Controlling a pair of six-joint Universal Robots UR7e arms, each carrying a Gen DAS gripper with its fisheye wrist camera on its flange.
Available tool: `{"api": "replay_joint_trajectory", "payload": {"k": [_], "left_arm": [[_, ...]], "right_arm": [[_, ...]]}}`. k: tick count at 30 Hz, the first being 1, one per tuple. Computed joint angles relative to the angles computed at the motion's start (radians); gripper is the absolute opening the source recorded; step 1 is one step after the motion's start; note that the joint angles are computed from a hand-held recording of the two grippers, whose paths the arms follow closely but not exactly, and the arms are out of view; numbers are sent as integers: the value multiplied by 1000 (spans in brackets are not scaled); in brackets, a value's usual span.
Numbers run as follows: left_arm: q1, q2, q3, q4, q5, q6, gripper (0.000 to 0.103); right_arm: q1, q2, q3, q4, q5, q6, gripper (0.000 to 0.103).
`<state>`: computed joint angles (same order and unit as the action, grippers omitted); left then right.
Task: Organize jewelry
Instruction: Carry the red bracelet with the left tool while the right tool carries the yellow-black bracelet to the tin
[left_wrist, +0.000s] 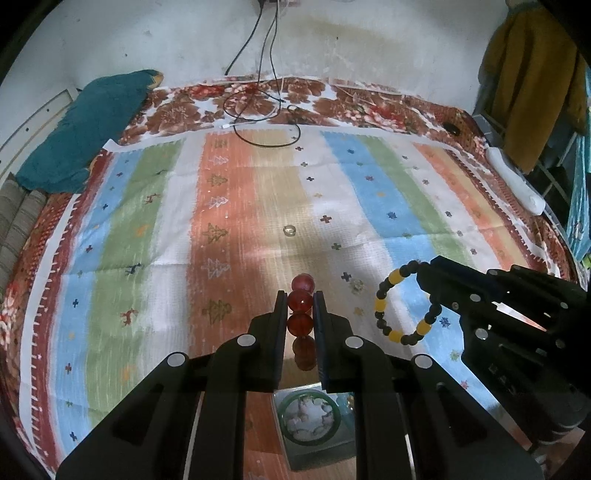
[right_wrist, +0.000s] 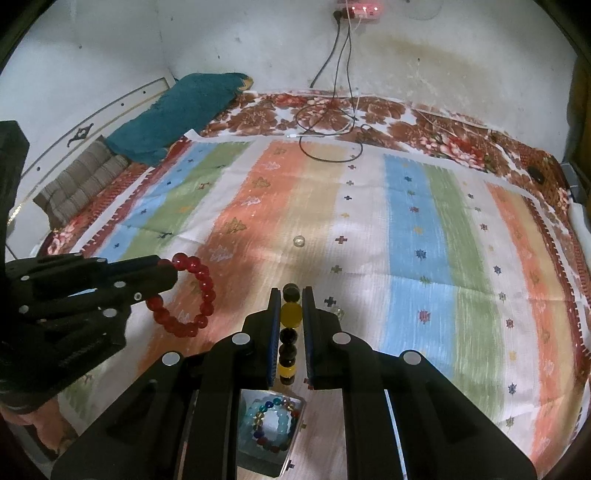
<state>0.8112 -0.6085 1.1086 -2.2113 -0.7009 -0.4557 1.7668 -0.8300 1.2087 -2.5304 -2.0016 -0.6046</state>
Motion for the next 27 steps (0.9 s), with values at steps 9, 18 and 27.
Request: {"api": "replay_joint_trajectory", "payload": {"k": [9, 18, 27], "left_arm": [[-28, -48, 93, -65, 4, 6, 13], [-48, -80, 158, -100, 10, -3, 13], [-68, -112, 228, -132, 7, -7, 13]], "right_arm": [[2, -41, 60, -19, 18, 8, 12], [4, -87, 131, -38, 35, 7, 12], [2, -131, 194, -49, 47, 10, 12]]}}
